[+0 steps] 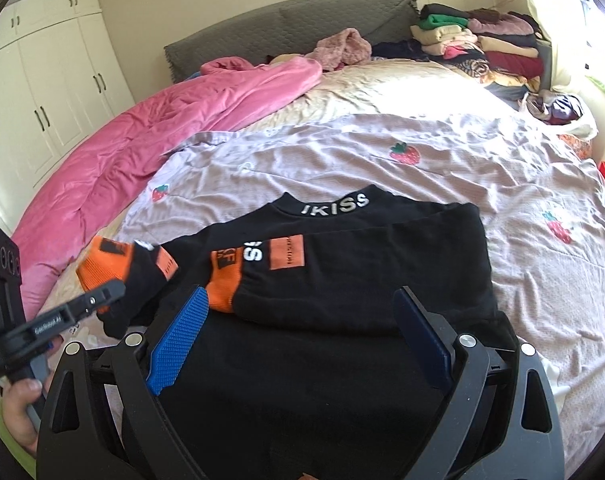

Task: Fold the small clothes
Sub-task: 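Lift the sleeve with the left gripper, lay it across the shirt, open, then grasp the orange cuff lying on the shirt with the right gripper and lift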

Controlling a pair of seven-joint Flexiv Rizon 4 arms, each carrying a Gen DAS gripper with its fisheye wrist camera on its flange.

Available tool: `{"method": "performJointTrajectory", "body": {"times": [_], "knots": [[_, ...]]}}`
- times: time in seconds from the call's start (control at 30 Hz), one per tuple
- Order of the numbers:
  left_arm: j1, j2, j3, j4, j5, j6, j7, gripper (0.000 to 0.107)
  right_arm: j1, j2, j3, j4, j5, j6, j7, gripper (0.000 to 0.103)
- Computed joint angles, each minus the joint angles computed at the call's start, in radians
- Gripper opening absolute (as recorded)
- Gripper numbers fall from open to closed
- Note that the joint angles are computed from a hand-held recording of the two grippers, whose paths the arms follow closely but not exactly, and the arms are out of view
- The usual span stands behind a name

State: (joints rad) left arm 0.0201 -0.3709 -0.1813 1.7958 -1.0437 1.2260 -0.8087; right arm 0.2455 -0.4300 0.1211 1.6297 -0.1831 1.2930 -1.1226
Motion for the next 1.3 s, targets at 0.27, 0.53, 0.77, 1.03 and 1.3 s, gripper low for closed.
{"method": "performJointTrajectory", "body": {"times": [0.27,0.53,0.77,1.03,1.3], "knots": [[-0.016,0.013,0.01,0.009,0.019,-0.026,0.006,0.012,-0.02,-0.016,0.037,-0.022,0.04,-0.02,-0.049,0.093],[0.0,0.037,0.058,0.037,0.099,0.022,-0.088,0.033,-0.058,-0.073,0.159,-0.107,0.208,-0.128,-0.206,0.093],[0.028,0.066,0.064,0.082,0.144,0.079,-0.113,0.038,-0.014,-0.118,0.167,-0.164,0.29,-0.236,-0.265,0.084],[0.043,0.076,0.043,0.101,0.1,0.094,-0.077,0.042,0.012,-0.159,0.155,-0.198,0.342,-0.3,-0.237,0.069],[0.035,0.076,0.045,0.114,0.084,0.102,-0.072,0.042,0.044,-0.193,0.138,-0.221,0.319,-0.269,-0.227,0.032]]}}
